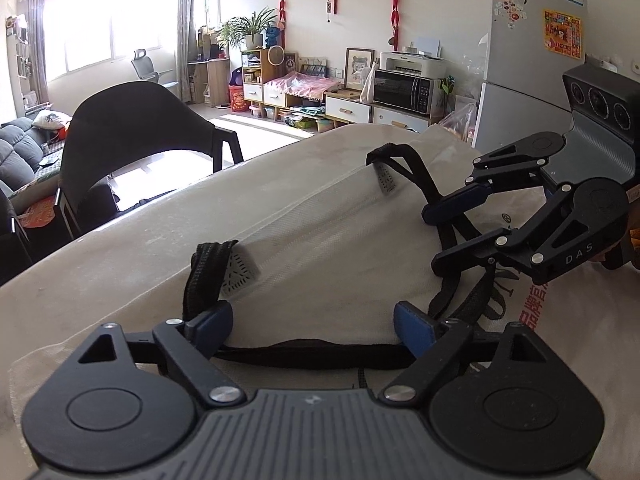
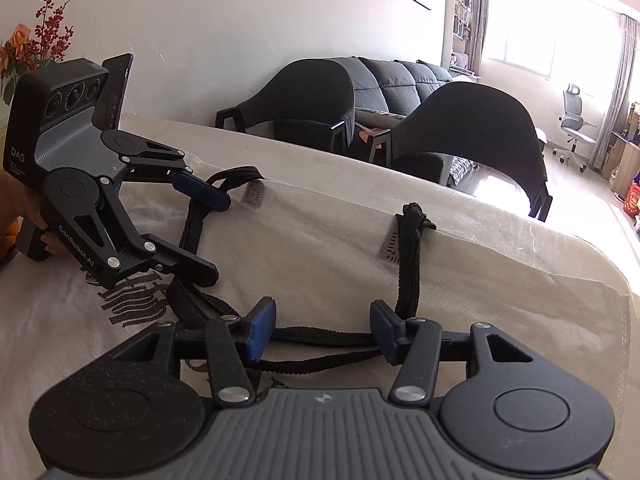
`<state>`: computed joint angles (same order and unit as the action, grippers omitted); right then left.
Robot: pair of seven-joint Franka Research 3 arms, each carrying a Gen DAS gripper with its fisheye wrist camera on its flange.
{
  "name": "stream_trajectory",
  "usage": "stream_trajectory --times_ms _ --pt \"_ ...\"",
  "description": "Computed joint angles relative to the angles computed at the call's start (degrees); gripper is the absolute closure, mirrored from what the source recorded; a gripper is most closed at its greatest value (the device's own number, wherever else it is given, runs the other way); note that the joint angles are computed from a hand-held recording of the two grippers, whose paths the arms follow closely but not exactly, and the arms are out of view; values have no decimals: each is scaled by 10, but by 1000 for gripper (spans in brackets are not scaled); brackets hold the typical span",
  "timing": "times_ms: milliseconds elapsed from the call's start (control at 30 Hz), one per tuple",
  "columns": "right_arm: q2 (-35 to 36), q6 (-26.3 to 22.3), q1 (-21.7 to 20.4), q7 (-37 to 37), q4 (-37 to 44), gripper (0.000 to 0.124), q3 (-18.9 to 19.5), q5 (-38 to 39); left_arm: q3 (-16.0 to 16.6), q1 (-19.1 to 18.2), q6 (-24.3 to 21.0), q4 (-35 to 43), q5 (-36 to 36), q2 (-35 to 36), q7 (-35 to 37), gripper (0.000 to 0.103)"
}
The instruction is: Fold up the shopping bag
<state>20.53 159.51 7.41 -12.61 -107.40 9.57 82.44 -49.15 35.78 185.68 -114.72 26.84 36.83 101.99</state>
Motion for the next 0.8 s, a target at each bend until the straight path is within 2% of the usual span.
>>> stream_trajectory --times_ms 167,267,333,467,600,667,800 --pt "2 14 2 -13 3 62 3 14 6 -4 6 -3 3 -4 -1 15" --pt "4 19 3 -26 7 56 4 27 16 -12 12 -3 8 -7 -7 15" --pt "6 18 1 -50 13 48 7 52 37 -30 24 -4 12 -17 -15 15" --pt "7 29 10 -132 19 45 6 123 101 -85 57 -8 29 -40 -40 14" --pt "21 55 30 -117 37 43 -6 114 181 -155 90 -12 35 -64 -61 14" --pt "29 67 35 -93 44 43 -7 94 200 -171 94 -10 41 -68 -74 14" --pt "32 64 26 -104 48 43 1 112 207 -174 89 -4 64 -67 -107 12"
